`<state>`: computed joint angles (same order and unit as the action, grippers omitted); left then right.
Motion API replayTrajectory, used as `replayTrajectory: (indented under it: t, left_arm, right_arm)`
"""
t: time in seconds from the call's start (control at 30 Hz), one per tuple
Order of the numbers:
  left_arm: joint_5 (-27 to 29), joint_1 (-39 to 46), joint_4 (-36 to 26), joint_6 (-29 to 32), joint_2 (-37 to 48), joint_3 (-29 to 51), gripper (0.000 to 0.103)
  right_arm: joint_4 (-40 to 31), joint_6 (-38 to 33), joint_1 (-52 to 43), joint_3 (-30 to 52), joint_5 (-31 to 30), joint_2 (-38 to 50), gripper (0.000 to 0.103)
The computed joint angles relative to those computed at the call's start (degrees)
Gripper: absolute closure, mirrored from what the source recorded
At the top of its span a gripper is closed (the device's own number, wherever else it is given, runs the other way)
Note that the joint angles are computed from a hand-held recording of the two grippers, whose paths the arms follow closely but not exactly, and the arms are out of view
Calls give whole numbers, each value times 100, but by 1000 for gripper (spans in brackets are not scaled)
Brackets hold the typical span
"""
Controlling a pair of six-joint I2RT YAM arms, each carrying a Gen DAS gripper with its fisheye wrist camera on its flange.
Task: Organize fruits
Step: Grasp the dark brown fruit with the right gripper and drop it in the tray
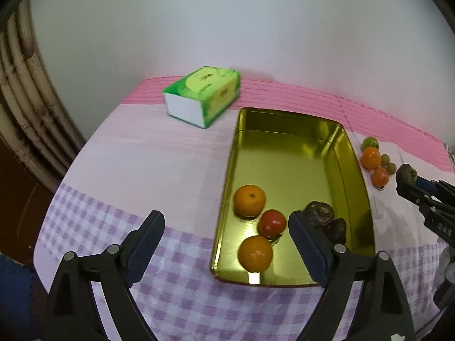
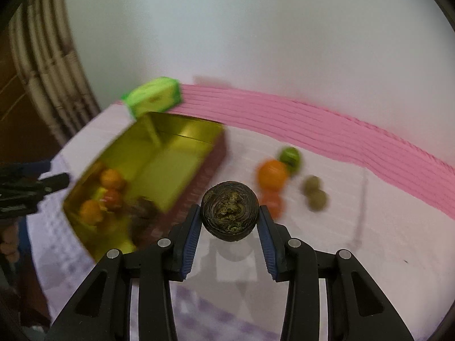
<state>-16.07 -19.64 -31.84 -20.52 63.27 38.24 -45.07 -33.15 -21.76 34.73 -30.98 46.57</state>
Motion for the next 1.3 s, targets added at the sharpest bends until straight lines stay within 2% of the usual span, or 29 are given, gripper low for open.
replayTrajectory:
  t: [0.1, 0.27, 0.47, 0.7, 1.3]
  left_arm:
    - [-12, 147, -62, 15, -112, -76, 16]
    - [1, 498, -106, 99, -257, -185, 14]
    - [107, 1130, -267, 201, -613, -395, 14]
    - [402, 1628, -296, 286, -623, -447, 14]
    - [484, 1421, -256, 276, -521, -446, 14]
  right_arm:
    - [-59, 594, 1021, -44, 356, -390, 62]
    - [161, 1668, 2871, -181, 1246, -561, 62]
    - [507, 2418, 4102, -426, 1865, -333, 62]
    - [922, 2733, 4480, -526, 2024, 299, 62]
    - [1183, 2826, 4638, -641, 2248, 530, 62]
